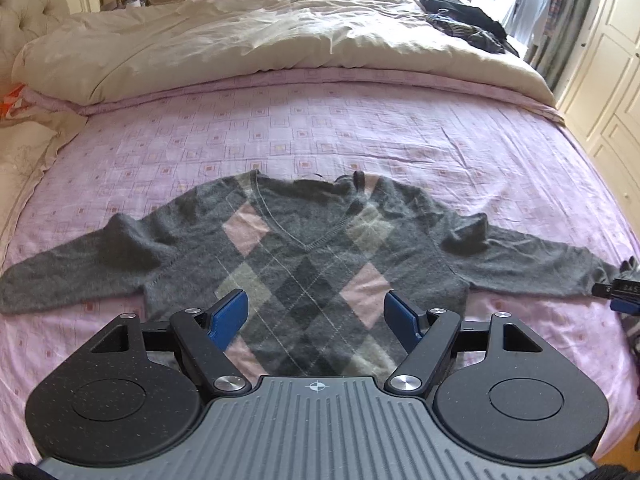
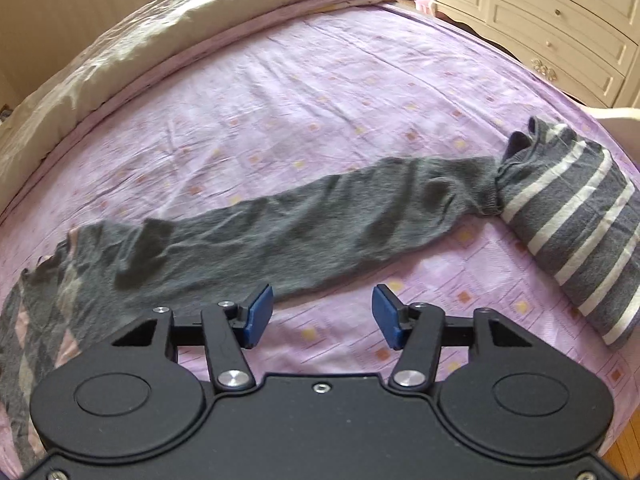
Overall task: Fold small clothes
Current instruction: 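Grasp the grey sweater's sleeve cuff with the right gripper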
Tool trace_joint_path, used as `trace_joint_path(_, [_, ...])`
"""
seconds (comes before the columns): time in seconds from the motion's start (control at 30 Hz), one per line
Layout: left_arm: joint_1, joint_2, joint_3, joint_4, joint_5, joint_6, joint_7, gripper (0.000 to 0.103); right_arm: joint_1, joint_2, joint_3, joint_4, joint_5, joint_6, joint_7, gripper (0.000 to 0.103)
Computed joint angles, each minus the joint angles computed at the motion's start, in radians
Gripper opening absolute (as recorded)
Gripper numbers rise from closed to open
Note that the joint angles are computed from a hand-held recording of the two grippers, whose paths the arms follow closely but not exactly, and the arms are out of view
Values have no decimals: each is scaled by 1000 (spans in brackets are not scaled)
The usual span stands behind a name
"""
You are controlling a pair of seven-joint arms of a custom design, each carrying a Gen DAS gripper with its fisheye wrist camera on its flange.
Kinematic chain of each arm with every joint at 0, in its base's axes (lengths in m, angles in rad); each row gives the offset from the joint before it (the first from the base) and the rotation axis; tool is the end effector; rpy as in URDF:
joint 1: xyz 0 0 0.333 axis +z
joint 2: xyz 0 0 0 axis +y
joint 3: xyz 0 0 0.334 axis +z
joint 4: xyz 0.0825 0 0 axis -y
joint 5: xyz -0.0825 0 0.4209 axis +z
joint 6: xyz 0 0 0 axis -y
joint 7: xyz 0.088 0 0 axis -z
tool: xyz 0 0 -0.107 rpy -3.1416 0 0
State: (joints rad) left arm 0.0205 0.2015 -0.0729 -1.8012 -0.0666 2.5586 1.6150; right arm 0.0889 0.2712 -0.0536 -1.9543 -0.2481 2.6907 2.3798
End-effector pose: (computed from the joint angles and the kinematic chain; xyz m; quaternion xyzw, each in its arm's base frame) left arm 0.6948 -0.0320 0.4983 -0.6639 0.6950 -0.2174 0.1704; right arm 0.6783 0.0340 0.3850 -0.4652 0.8510 -0.1604 0.1833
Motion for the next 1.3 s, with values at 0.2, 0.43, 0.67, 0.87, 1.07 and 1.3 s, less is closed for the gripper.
trace_joint_path(0.2, [-44,21,-5,39,40,-102,-139,67,-106,63,2,1,125,70,-61,56])
trace_joint_path(0.43, [-86,23,-2,56,139,-167,-270,67,-190,157,49,50,307,119,-111,56])
trace_joint_path(0.67, [-91,27,1,72,202,-221,-318,67,-189,199,36,63,349,191,-36,45])
trace_joint_path(0.87, [-66,26,3,63,197,-218,-288,67,-93,183,-63,92,197,144,66,11])
trace_joint_path(1.07, [-17,34,7,52,131,-195,-174,67,-3,131,-86,173,-38,80,57,11])
trace_joint_path(1.3, [77,64,8,66,-49,-201,59,67,80,158,2,390,-116,23,-43,11])
